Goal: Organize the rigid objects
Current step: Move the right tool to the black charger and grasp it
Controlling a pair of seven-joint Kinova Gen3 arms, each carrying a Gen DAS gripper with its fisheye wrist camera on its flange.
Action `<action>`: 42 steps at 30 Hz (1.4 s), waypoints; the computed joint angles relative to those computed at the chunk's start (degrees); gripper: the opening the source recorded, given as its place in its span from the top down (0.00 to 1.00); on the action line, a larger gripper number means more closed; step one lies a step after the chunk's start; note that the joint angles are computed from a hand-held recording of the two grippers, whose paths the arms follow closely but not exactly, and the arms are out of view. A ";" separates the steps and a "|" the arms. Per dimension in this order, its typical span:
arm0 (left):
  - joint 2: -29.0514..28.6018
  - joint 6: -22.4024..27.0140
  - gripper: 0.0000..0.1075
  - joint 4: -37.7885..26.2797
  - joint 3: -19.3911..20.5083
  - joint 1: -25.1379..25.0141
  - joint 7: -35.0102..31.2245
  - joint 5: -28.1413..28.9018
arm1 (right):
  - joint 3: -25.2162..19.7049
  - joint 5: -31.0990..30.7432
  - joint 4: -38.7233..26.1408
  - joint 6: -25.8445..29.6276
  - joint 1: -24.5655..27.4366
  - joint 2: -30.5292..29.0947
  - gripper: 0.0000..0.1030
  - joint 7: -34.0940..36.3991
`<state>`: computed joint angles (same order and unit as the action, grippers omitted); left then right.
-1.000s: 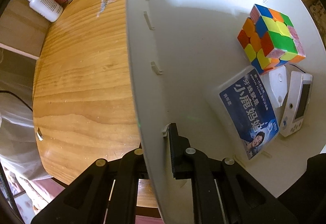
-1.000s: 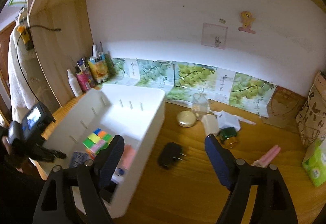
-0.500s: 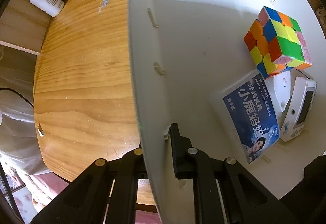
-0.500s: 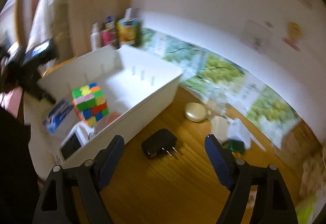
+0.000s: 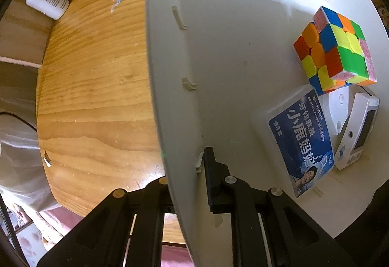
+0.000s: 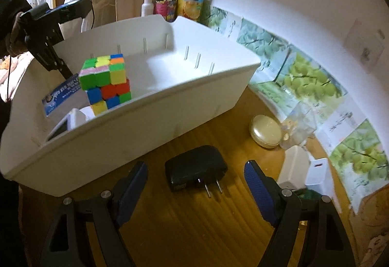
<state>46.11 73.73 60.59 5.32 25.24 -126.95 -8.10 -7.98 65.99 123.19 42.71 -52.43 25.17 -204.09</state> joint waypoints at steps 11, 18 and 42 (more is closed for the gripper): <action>5.09 6.05 0.84 -9.78 -0.54 4.04 -3.33 -3.06 | 1.00 6.69 1.76 -6.04 2.55 1.30 0.22 -6.48; 6.78 5.33 0.84 -13.18 -1.66 5.50 -1.93 -2.87 | 0.60 8.09 2.21 -8.39 4.36 1.46 0.36 -7.41; -0.45 -5.86 0.86 -0.67 -1.14 4.31 2.50 -2.88 | 0.53 -3.46 -0.83 -1.61 0.66 -1.31 0.37 -2.86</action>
<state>45.66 67.86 59.93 4.19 29.54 -124.45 -10.98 -7.45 62.53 122.36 41.11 -51.77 23.86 -206.94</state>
